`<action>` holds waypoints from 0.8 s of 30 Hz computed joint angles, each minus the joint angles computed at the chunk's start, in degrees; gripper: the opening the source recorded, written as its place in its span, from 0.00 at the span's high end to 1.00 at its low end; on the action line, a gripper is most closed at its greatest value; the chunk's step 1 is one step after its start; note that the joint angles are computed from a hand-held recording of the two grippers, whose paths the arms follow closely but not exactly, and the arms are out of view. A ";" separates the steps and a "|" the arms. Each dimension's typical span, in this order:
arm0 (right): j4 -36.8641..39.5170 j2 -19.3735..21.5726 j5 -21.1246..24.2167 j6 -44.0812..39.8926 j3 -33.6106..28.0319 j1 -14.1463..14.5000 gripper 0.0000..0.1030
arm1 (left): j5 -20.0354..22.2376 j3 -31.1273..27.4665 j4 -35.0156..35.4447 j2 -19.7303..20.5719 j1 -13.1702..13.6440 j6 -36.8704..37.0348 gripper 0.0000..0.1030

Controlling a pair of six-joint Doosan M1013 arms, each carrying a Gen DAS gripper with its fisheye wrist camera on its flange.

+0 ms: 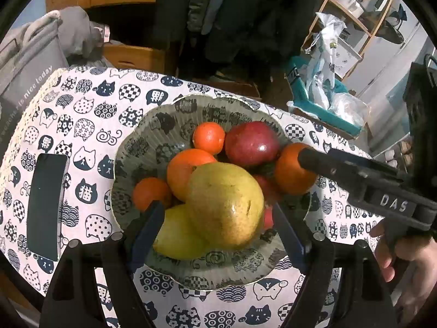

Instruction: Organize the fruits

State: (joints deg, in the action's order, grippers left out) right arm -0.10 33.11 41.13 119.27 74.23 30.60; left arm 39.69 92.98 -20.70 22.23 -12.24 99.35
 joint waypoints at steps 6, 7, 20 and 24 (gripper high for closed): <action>-5.85 -1.89 -0.56 4.78 0.60 0.74 0.23 | -1.18 0.64 -0.73 -1.53 0.06 0.68 0.20; -7.25 -2.25 -0.51 5.66 0.70 0.94 0.23 | -1.47 0.76 -0.56 -1.84 0.01 0.71 0.20; -25.88 -7.17 2.82 19.45 2.52 3.85 0.21 | -8.55 3.24 5.89 -7.84 -1.63 -1.88 0.18; -32.51 -9.58 2.14 25.39 4.17 4.92 0.21 | -10.27 3.92 4.31 -9.66 -1.47 -0.63 0.17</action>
